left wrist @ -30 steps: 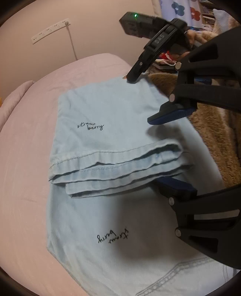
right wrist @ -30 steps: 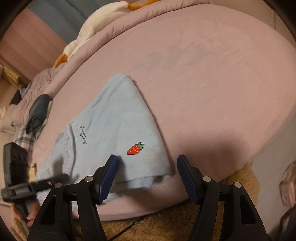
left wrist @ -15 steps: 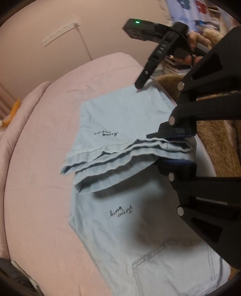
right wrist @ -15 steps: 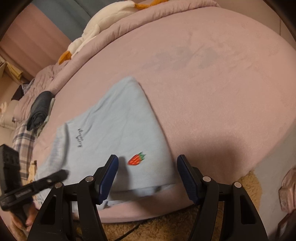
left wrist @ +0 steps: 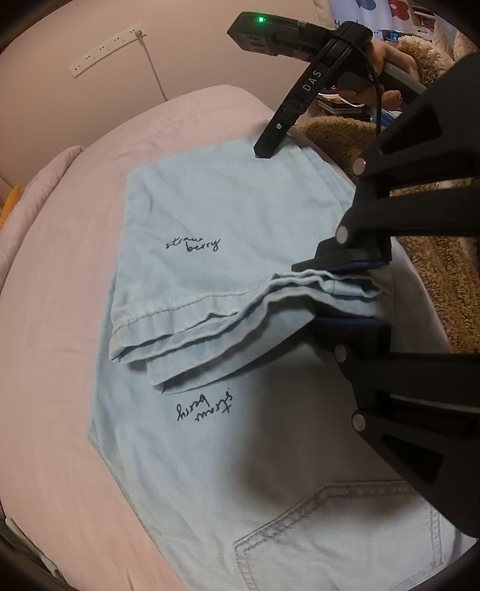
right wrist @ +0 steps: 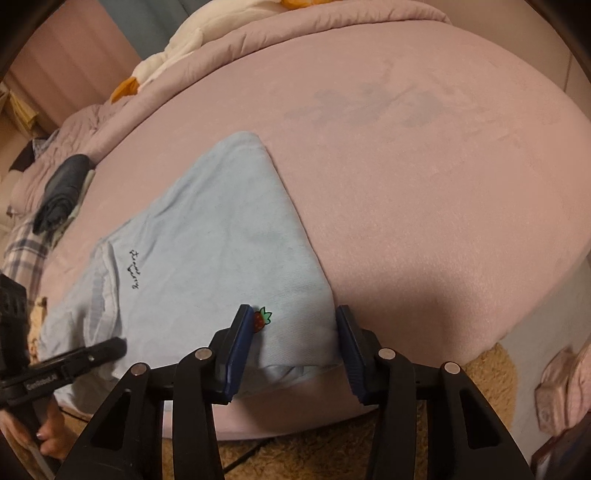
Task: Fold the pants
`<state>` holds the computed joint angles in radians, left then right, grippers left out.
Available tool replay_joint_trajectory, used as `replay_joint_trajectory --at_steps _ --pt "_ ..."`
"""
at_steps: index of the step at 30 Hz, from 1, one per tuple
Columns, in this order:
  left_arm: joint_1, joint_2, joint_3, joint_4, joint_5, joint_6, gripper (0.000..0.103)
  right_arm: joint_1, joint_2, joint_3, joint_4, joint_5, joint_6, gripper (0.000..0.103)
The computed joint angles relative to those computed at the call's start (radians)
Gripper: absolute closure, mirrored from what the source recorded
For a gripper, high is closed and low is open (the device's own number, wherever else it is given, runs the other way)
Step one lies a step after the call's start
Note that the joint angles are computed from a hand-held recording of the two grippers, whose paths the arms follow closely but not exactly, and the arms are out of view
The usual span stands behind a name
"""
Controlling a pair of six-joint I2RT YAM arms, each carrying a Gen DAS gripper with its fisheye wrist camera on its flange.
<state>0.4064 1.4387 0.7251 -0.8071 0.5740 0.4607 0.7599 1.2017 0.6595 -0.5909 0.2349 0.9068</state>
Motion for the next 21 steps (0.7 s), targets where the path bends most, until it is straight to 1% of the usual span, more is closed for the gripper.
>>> replay_joint_trajectory --at_steps 1,4,5,6,7,9,13,16,17,19,21 --pt "0.008 0.001 -0.006 0.002 0.013 0.006 0.081 -0.001 -0.002 -0.004 0.007 0.001 0.002 0.056" --pt "0.084 0.042 -0.001 -0.038 0.064 0.068 0.081 -0.004 -0.015 -0.019 0.021 0.003 -0.007 0.056" --pt "0.096 0.051 0.004 -0.046 0.064 0.062 0.081 -0.005 -0.019 -0.022 0.024 0.004 -0.008 0.056" --pt "0.058 0.047 0.002 -0.026 0.089 0.016 0.081 -0.003 -0.016 -0.020 0.023 0.009 -0.011 0.056" --pt "0.062 0.046 -0.001 -0.023 0.099 0.013 0.081 0.003 -0.014 -0.020 0.022 0.017 -0.013 0.056" --pt "0.088 0.036 -0.012 -0.028 0.111 0.038 0.081 0.021 -0.016 -0.028 0.021 0.042 -0.015 0.056" --pt "0.102 0.003 -0.043 -0.011 0.131 0.029 0.081 0.040 -0.004 -0.019 0.011 0.071 0.004 0.056" --pt "0.122 -0.014 -0.068 0.003 0.141 0.038 0.081 0.049 -0.018 -0.037 0.026 0.089 -0.001 0.056" --pt "0.176 -0.006 -0.064 -0.032 0.145 0.103 0.081 0.050 -0.023 -0.043 0.032 0.093 -0.005 0.056" --pt "0.198 -0.018 -0.080 -0.025 0.158 0.119 0.081 0.051 -0.042 -0.062 0.047 0.098 -0.013 0.056" --pt "0.191 -0.045 -0.107 0.002 0.164 0.101 0.081 0.051 -0.062 -0.079 0.060 0.100 -0.014 0.056"
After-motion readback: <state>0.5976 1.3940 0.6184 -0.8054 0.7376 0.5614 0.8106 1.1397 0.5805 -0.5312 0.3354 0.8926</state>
